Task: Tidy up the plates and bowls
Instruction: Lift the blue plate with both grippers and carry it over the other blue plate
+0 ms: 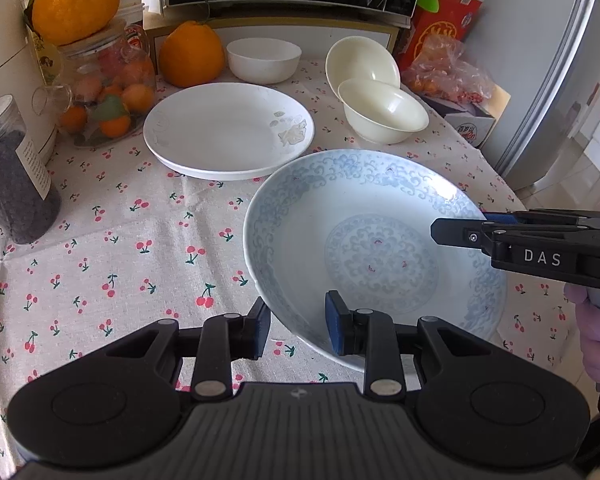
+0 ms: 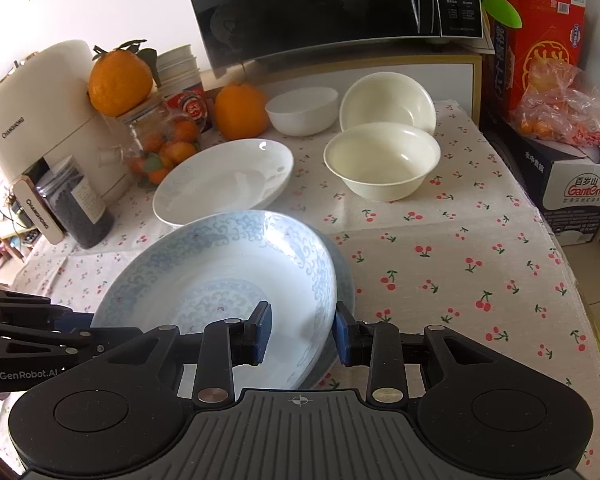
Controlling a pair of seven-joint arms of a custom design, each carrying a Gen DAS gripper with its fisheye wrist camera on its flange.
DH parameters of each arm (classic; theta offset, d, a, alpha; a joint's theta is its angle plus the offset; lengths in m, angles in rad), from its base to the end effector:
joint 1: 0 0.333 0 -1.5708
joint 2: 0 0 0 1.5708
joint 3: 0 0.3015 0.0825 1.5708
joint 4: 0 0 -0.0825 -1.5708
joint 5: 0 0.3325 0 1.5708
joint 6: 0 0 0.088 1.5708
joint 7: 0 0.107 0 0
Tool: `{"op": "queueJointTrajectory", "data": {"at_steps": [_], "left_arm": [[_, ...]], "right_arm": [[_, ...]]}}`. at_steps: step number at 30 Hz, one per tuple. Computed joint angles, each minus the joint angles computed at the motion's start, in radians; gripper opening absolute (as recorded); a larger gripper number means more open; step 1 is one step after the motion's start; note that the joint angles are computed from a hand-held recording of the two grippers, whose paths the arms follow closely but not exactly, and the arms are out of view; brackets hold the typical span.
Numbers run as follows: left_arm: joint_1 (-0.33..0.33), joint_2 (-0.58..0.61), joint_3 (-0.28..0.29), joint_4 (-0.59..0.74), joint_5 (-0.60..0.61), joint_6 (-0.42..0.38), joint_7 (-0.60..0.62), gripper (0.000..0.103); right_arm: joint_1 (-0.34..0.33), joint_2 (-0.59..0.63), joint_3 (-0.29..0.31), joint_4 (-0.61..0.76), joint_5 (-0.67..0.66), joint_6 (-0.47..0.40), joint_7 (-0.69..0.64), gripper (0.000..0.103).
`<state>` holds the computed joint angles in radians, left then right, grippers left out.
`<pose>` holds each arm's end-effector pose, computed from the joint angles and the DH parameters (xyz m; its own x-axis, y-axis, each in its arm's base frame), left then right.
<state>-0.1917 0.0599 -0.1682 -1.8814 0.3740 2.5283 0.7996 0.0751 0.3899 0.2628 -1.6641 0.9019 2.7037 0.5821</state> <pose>0.5351 -0.2030 0.5450 0.1332 -0.9845 0.1143 -0.7860 -0.1752 -0.5929 0.6305 0.1664 0.4602 0.6037 -0.7667 -0.2187 -0.5963 -0.2521 -0.7622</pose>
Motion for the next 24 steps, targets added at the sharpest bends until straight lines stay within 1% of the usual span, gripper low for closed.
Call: {"op": "queueJointTrajectory", "data": {"at_steps": [7, 12, 16, 20, 24], "left_arm": [[-0.005, 0.008, 0.002, 0.011, 0.018, -0.014, -0.012, 0.027], [-0.013, 0.017, 0.003, 0.027, 0.051, -0.035, -0.032, 0.027], [-0.020, 0.023, 0.003, 0.038, 0.078, -0.054, -0.038, 0.027], [-0.032, 0.032, 0.003, 0.054, 0.123, -0.082, -0.037, 0.026], [-0.036, 0.035, 0.005, 0.058, 0.132, -0.088, -0.038, 0.026]], "right_arm": [[0.007, -0.006, 0.007, -0.018, -0.013, 0.044, -0.031, 0.032], [0.016, -0.010, 0.005, -0.032, -0.049, 0.070, -0.022, 0.032], [0.023, -0.017, 0.008, -0.053, -0.090, 0.111, -0.016, 0.032], [0.024, -0.027, 0.023, -0.084, -0.127, 0.170, -0.023, 0.032], [0.016, -0.033, 0.039, -0.105, -0.167, 0.204, -0.019, 0.032]]}}
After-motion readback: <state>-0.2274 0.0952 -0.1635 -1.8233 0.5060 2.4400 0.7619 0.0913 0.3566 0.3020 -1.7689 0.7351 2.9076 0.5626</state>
